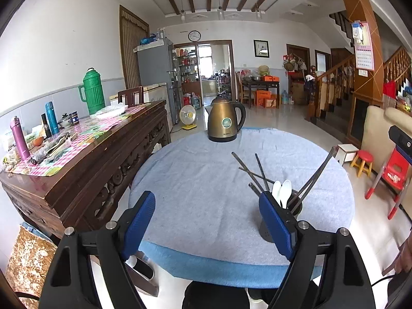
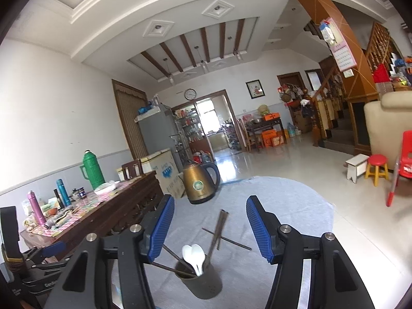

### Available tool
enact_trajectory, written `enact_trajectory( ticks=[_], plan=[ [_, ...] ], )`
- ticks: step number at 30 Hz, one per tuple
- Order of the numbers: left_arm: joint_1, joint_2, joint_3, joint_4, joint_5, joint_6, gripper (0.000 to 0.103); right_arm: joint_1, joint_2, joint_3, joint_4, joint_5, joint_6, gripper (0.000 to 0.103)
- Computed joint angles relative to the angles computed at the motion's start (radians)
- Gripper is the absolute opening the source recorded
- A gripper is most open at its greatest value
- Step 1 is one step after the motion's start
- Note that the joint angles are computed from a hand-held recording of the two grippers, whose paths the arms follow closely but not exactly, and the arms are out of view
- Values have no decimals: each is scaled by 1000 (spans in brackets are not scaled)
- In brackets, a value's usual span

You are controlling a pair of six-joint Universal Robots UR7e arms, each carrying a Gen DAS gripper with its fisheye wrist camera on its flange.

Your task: Organize utensils

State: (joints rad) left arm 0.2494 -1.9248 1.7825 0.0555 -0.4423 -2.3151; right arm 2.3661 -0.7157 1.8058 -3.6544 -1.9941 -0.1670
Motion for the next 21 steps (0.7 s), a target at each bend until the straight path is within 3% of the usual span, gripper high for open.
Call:
enact_trajectory(
  ticks=[9, 21],
  plan=[
    [-14, -8, 2, 35, -38, -33, 83, -21, -48, 39, -13, -59, 11, 62],
    [7, -16, 15, 18, -72, -8, 83, -46, -78, 64, 28, -81, 31, 62]
  ],
)
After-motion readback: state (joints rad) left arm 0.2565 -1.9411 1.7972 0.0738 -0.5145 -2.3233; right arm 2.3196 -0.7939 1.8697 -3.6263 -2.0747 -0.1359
